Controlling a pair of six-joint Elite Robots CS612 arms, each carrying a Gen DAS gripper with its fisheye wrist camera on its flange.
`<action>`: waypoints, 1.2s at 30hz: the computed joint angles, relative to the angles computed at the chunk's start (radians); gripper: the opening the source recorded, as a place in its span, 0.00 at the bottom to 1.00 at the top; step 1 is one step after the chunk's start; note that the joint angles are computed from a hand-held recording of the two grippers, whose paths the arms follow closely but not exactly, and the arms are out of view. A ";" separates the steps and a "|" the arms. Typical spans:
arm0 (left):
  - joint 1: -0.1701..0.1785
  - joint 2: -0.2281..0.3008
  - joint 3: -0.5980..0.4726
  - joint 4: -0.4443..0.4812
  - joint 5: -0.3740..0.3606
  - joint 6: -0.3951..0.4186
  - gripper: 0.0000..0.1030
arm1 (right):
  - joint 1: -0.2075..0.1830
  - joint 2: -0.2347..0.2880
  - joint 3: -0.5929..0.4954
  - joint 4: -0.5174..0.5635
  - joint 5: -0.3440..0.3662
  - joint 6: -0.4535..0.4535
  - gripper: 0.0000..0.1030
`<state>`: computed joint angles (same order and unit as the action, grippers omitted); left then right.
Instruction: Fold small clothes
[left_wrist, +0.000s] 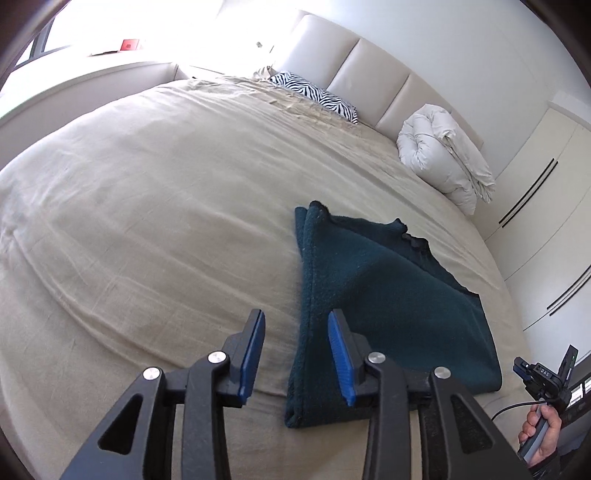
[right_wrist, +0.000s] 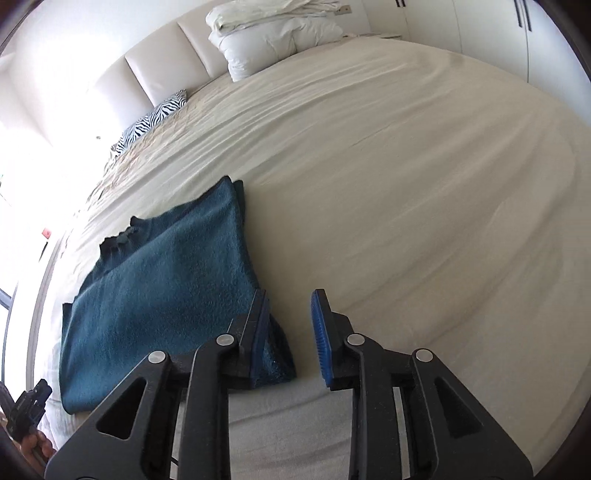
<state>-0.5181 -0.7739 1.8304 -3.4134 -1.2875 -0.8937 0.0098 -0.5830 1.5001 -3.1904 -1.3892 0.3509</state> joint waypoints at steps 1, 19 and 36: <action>-0.002 0.005 -0.028 0.011 -0.001 0.044 0.45 | 0.000 0.001 -0.005 -0.017 0.031 0.002 0.22; 0.059 0.239 -0.419 0.177 -0.059 0.158 0.58 | 0.060 0.428 -0.732 0.205 0.570 0.309 0.12; 0.035 0.253 -0.454 0.249 0.024 0.226 0.66 | 0.028 0.243 -0.350 -0.147 0.519 0.397 0.11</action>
<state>-0.4828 -0.5206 1.3768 -3.1645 -1.2631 -0.6672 0.0375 -0.3397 1.1499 -3.3374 -0.8699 0.7482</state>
